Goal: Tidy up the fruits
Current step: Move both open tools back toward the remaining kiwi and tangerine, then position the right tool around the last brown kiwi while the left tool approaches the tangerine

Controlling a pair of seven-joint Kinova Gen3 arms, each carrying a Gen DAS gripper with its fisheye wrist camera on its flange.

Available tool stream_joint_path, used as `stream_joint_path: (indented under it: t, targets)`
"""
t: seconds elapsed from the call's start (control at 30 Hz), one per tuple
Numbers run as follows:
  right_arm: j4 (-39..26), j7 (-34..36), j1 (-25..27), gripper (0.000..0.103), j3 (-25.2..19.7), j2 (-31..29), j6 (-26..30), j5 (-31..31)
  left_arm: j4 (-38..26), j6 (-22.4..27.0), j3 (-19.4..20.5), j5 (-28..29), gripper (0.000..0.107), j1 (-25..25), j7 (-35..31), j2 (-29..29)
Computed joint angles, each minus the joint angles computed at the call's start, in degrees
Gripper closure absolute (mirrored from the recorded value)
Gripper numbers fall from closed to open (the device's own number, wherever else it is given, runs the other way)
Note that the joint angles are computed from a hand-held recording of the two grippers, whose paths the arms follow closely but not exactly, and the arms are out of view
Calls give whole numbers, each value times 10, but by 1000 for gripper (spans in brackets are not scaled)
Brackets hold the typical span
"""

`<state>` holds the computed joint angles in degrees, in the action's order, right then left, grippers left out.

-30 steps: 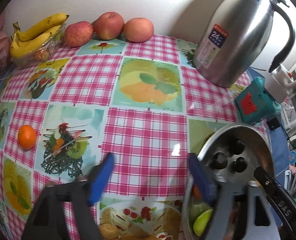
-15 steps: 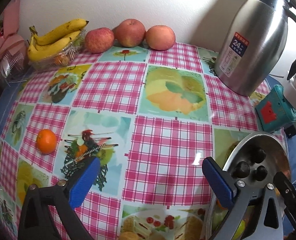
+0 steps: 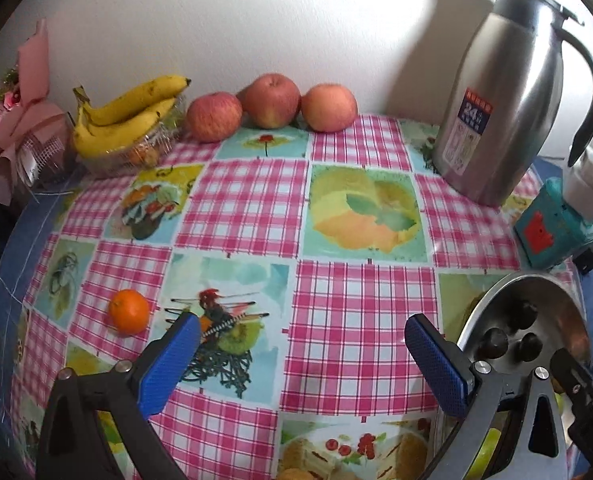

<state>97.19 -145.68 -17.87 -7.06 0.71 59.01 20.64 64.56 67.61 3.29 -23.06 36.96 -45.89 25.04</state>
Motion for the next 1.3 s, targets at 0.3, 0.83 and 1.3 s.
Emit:
stream_joint_path:
  t: [0.3, 0.83, 1.3]
  targets:
    - [-4, -22, -19, 5, -18, -9, 30, 6, -2, 65, -7, -56, 4, 19, 16, -17]
    - [-12, -82, -71, 5, -59, -25, 90, 25, 81, 82, 30, -19, 4, -40, -6, -97]
    - [-30, -108, -121, 5, -79, -13, 107, 26, 159, 76, 40, 9, 4, -101, -26, -152]
